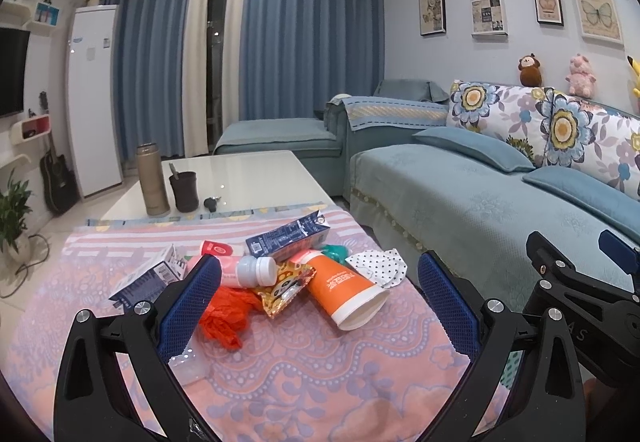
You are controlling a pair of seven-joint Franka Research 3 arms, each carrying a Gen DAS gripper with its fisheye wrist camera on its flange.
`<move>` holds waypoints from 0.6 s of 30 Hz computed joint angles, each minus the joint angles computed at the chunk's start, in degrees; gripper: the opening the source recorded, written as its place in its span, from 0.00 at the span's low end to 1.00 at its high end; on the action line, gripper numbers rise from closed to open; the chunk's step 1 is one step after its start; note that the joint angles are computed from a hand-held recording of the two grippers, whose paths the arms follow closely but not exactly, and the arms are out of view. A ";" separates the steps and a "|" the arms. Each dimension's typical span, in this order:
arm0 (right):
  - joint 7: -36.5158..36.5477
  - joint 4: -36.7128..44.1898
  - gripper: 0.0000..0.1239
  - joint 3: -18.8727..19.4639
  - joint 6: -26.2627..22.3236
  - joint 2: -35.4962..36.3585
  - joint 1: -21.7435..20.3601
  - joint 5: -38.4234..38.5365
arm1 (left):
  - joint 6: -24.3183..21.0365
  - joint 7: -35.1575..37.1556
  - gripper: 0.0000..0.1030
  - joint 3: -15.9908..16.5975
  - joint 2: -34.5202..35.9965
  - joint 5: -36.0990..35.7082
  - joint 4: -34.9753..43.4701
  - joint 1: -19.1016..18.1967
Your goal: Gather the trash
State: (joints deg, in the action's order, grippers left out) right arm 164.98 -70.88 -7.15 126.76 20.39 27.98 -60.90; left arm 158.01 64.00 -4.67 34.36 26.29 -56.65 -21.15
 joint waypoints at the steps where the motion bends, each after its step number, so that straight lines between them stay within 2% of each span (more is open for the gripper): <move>1: 0.04 0.00 0.77 -0.01 0.11 0.01 -0.05 0.03 | 0.07 0.00 0.93 0.02 0.01 0.03 -0.01 -0.02; 18: 0.07 -0.19 0.77 -0.01 0.70 -0.07 -0.05 -0.09 | 0.51 0.36 0.93 -0.14 0.00 -0.35 -0.21 -0.02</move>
State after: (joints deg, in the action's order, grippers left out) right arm 165.05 -71.07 -7.16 127.46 20.32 27.93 -60.98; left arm 158.53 64.36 -4.81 34.36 25.94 -56.86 -21.17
